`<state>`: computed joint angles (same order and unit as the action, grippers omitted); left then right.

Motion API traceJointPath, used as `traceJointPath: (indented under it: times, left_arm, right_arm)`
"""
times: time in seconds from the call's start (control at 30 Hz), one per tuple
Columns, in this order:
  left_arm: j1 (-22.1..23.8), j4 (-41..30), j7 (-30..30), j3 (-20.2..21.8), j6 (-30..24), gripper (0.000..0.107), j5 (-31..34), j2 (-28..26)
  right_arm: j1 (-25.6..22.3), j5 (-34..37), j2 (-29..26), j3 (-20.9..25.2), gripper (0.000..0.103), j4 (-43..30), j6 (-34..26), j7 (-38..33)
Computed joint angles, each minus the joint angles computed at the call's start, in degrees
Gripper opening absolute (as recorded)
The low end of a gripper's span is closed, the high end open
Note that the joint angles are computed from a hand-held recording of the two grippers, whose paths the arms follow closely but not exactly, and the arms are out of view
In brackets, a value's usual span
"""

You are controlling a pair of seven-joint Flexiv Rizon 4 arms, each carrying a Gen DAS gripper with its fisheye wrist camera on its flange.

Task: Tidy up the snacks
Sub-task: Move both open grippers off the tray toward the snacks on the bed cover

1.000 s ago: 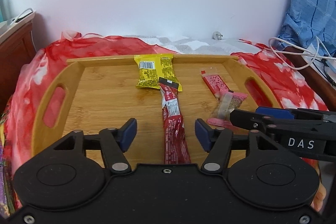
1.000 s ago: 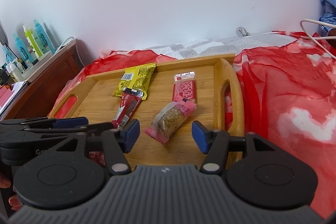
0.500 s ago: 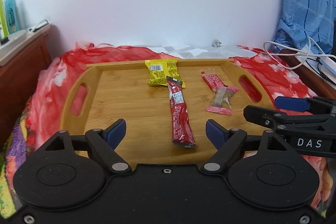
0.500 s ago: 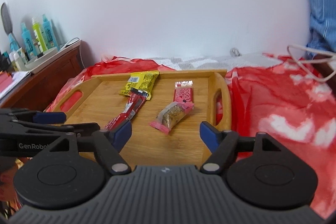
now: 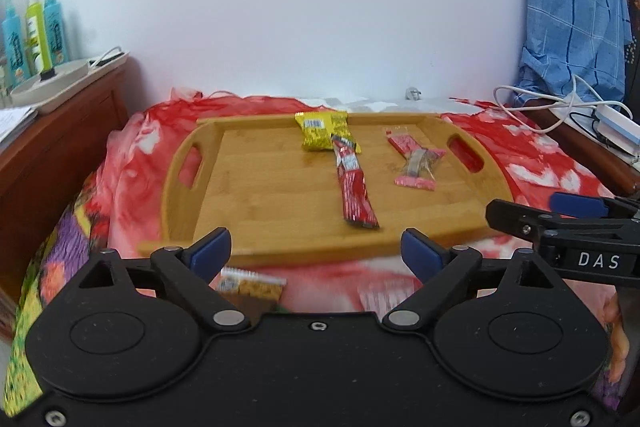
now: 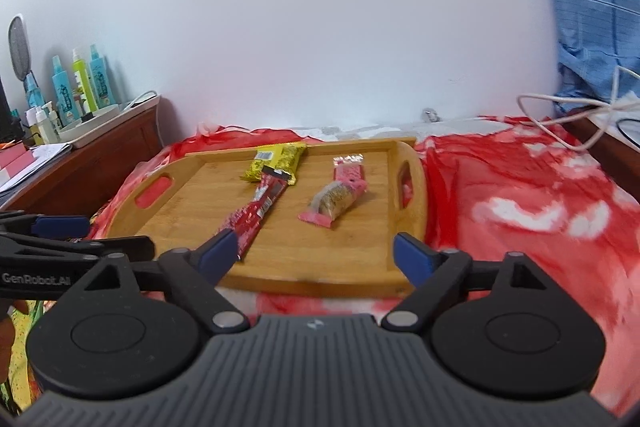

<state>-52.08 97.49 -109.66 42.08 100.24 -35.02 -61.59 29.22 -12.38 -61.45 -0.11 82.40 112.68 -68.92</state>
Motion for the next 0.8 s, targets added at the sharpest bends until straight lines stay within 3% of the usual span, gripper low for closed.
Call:
traceJointPath:
  times: [0.23, 0.43, 0.57, 0.63, 0.8]
  left_arm:
    - [-4.9, 2.4, -2.2, 3.3, -1.2, 0.092, -1.9, -2.5]
    - [-7.5, 2.8, -6.5, 6.5, -4.1, 0.092, -0.7, -4.7]
    - [-9.4, 3.5, -9.8, 8.6, -3.3, 0.071, 0.9, -6.3]
    - [-9.8, 3.8, -10.3, 8.7, -3.2, 0.071, 1.4, -6.4]
    - [-10.3, 3.9, -11.8, 8.6, -3.9, 0.07, 1.8, -6.7]
  right_arm:
    - [8.9, 12.6, 1.5, -8.9, 0.1, 6.3, 5.0, -2.2]
    - [14.8, 23.1, 2.1, -12.2, 0.103, 10.5, 8.4, -4.8]
    - [19.2, 29.7, 1.9, -15.1, 0.103, 11.7, 9.0, -7.5]
    - [20.1, 31.5, 1.9, -15.5, 0.103, 11.9, 8.1, -8.0]
    - [25.8, 37.9, 0.6, -21.7, 0.102, 12.0, 5.2, -7.4]
